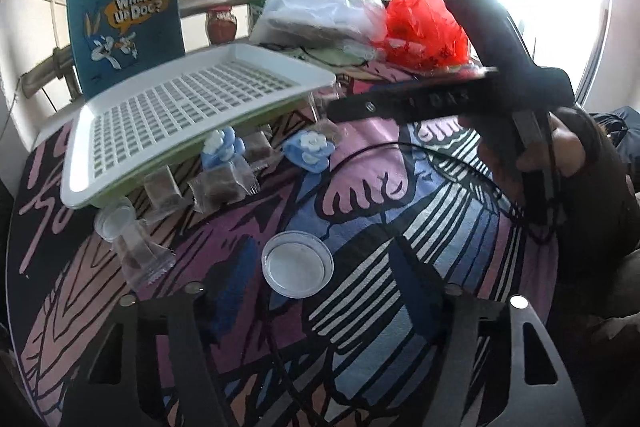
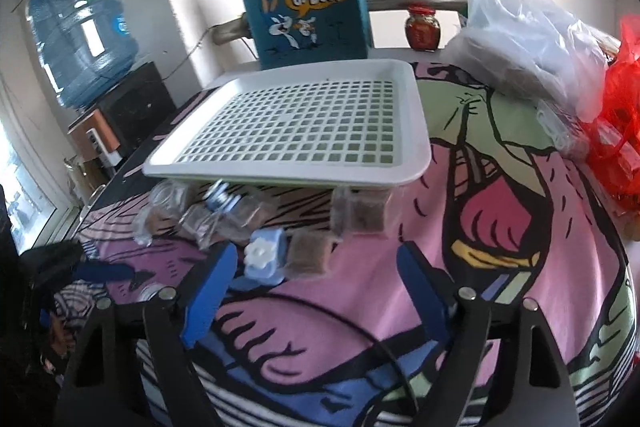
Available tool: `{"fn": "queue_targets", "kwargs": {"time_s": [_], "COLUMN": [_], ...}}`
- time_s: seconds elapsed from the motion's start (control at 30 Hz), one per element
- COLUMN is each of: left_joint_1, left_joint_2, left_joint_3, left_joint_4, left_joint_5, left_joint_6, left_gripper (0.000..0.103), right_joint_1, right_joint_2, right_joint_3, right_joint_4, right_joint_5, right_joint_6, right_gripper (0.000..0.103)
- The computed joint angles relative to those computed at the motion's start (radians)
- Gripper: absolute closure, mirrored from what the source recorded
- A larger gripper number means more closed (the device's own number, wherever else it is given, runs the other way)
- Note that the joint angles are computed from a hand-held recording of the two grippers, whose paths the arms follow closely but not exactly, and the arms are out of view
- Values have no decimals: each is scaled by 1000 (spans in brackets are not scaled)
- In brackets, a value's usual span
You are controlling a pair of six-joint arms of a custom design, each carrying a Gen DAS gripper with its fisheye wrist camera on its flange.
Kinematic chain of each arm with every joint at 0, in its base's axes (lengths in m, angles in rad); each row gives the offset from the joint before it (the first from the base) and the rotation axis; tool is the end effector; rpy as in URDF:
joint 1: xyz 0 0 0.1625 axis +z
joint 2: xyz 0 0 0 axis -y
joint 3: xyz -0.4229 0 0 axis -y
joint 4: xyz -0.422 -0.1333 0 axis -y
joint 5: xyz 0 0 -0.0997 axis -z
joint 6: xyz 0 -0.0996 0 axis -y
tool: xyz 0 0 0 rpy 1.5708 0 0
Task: Organize objects
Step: 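Grasp the clear round lid with the left tool while the right tool grasps a brown-filled clear bag, then carry both items onto the white grid tray and open both tools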
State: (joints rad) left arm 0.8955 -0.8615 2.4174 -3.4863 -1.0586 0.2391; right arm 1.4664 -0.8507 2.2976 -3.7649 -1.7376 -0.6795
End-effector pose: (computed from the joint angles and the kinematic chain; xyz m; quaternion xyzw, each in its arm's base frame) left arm -0.1114 -0.4304 0.0153 0.3795 0.8740 -0.2228 0.2059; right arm 0.0671 -0.4805 0.0574 0.2340 -0.8983 0.3065 0.2106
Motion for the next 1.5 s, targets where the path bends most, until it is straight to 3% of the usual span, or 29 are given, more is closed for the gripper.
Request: {"fn": "queue_targets", "kwargs": {"time_s": [0.17,0.33,0.47,0.57,0.6,0.63,0.67,0.8,1.17,1.5], "left_joint_1": [7,-6,-3,-4,-4,-4,-4,-5,6,10], "left_joint_2": [11,24,20,22,22,22,21,7,-33,-50], "left_joint_3": [-22,-18,-17,-16,-15,-15,-11,6,1,-76], "left_joint_4": [51,35,36,28,24,18,6,-50,-129,-193], "left_joint_5": [9,44,38,36,37,38,38,42,97,154], "left_joint_6": [-10,-10,-11,-10,-8,-7,-7,-14,-23,36], "left_gripper": [55,64,64,65,65,65,65,65,65,65], "right_joint_1": [13,24,28,27,28,22,11,6,39,94], "right_joint_2": [25,54,62,69,76,74,65,56,-3,-21], "right_joint_3": [-60,-102,-117,-133,-142,-149,-150,-122,-15,-34], "right_joint_4": [49,74,67,64,62,87,121,77,-32,-10], "right_joint_5": [-54,-112,-137,-161,-170,-161,-129,-98,12,21], "right_joint_6": [24,40,64,91,88,89,100,83,12,-18], "right_gripper": [29,37,38,46,49,63,63,75,75,75]}}
